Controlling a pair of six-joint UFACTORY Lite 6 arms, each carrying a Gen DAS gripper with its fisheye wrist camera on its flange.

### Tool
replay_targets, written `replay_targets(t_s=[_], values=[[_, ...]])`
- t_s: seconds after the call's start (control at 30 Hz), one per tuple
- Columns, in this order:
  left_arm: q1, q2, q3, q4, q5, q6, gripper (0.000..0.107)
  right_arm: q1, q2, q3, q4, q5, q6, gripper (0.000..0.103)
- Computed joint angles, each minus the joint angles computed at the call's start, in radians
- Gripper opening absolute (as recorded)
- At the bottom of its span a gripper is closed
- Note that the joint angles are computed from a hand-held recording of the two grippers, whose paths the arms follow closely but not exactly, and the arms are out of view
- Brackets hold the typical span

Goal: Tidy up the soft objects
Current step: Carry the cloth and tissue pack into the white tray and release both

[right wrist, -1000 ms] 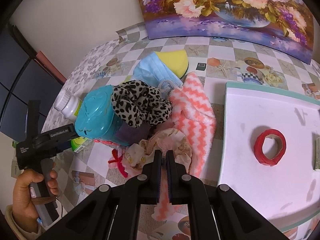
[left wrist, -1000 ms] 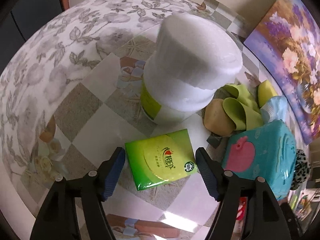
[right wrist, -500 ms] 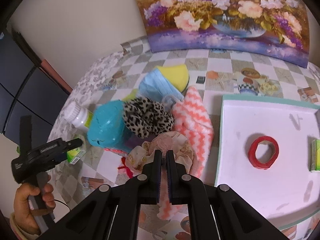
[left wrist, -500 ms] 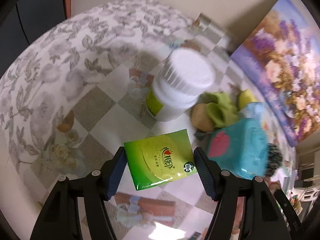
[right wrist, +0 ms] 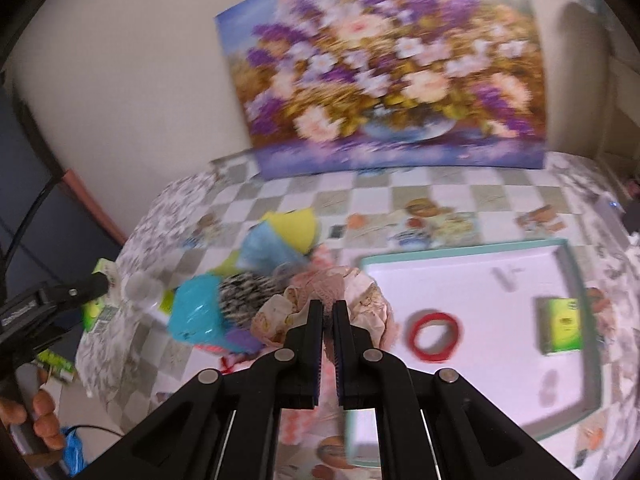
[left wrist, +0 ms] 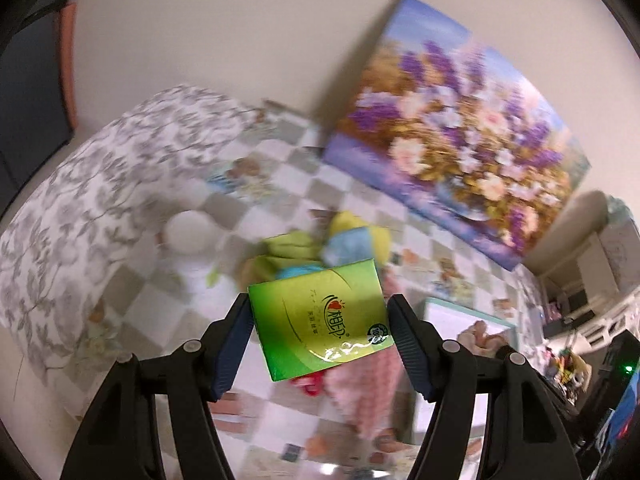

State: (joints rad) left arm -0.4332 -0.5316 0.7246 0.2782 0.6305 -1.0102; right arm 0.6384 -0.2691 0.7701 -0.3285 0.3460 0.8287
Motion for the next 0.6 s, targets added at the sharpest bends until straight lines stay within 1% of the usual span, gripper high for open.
replay_targets(t_s=[0.13,0.23,0.3,0.37,0.4,0.53,0.6], values=[[-0.133,0.128,0.119,0.072,-0.006,-0.121,0.070,-0.061,-0.056,-0.019,-0.094,0.072,0.057,0.005],[-0.221,0.239,0.218,0.124,-0.002,-0.193,0.070,-0.139,-0.089,-0.042,-0.083,0.086,0.012,0.005],[-0.265,0.302,0.272,0.146,-0.003,-0.223,0.070,-0.194,-0.106,-0.061,-0.042,0.080,-0.047,0.005],[-0.310,0.383,0.334,0.163,-0.016,-0.248,0.070,-0.276,-0.125,-0.084,0.041,0.065,-0.154,0.005],[-0.325,0.407,0.353,0.166,-0.017,-0.254,0.070,-0.292,-0.131,-0.090,0.054,0.066,-0.170,0.005],[-0.381,0.563,0.464,0.163,-0.039,-0.263,0.070,-0.431,-0.136,-0.114,0.179,0.047,-0.347,0.005],[-0.400,0.648,0.526,0.149,-0.051,-0.246,0.070,-0.502,-0.122,-0.124,0.282,0.027,-0.477,0.005]])
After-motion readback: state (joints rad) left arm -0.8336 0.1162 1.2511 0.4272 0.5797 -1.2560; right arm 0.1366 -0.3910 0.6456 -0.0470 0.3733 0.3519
